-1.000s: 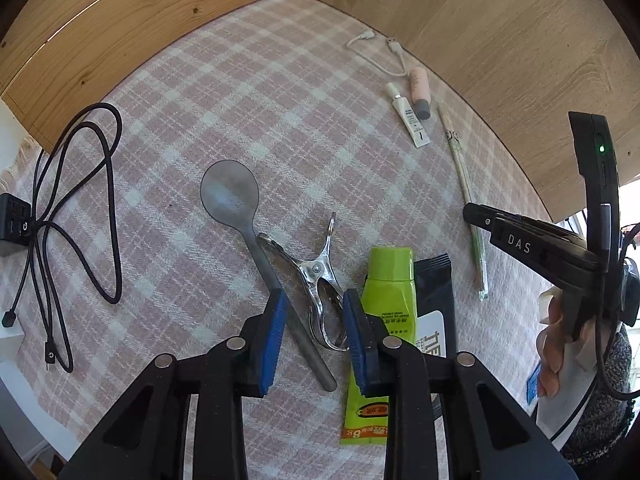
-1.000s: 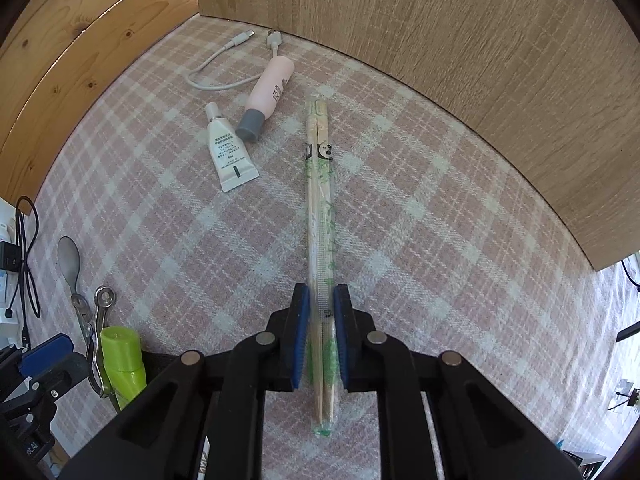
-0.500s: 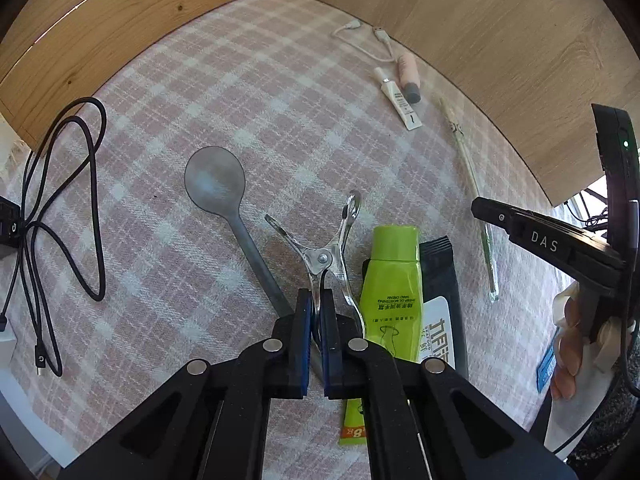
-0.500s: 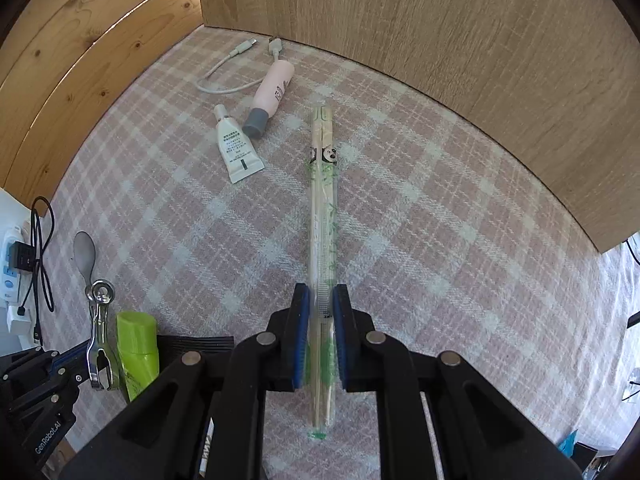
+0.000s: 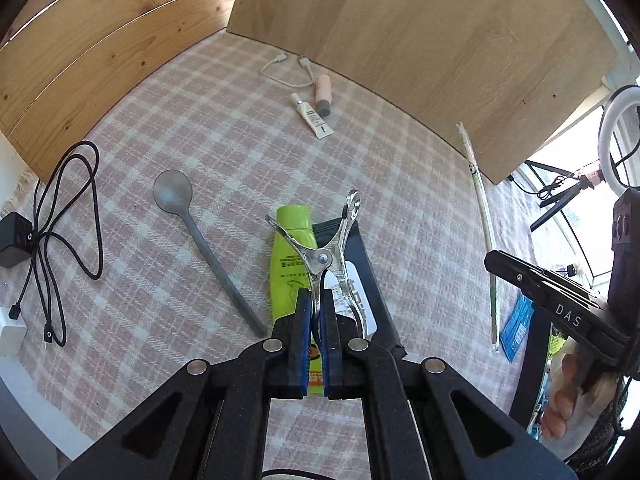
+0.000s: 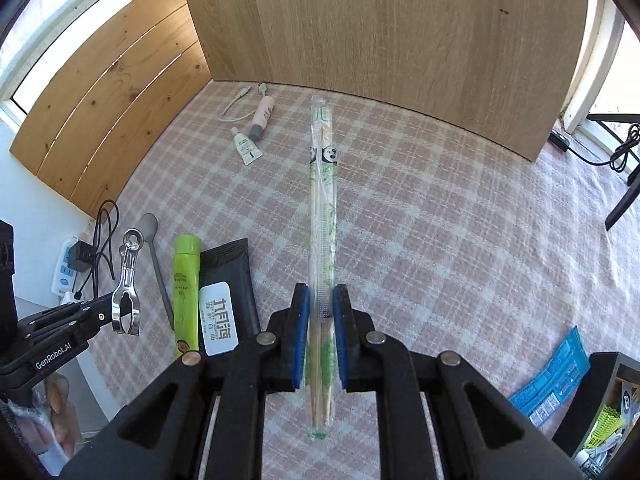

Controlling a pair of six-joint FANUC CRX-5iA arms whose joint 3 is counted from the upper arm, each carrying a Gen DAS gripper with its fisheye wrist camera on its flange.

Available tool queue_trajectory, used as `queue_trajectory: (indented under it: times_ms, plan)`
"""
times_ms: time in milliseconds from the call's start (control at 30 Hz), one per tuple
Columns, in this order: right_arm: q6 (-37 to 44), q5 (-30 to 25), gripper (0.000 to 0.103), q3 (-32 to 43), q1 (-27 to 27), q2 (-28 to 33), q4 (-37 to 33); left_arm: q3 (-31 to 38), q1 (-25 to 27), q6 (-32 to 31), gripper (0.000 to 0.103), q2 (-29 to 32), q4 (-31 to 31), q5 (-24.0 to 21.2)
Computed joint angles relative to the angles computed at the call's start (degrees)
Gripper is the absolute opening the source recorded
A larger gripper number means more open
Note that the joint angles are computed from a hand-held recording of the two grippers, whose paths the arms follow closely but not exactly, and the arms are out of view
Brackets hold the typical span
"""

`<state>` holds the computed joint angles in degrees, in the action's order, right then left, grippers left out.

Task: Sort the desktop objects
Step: 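Carry the chopsticks and silver clip into the black tray and open both tools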

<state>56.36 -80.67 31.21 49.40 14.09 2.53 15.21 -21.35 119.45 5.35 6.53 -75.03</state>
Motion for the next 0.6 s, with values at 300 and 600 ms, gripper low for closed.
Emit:
queue_trajectory:
  times_ms: [300, 600]
  plan:
    - [-16.3, 2.5, 0.012, -23.2, 3.9, -19.8, 9.4, 12.6, -11.0, -4.9, 0.003, 10.5, 4.2, 0.5]
    - [-29.8, -9.9, 0.012, -38.2, 5.3, -39.0, 17.8, 36.7, -22.0, -9.2, 0.003, 27.3, 8.9, -6.9]
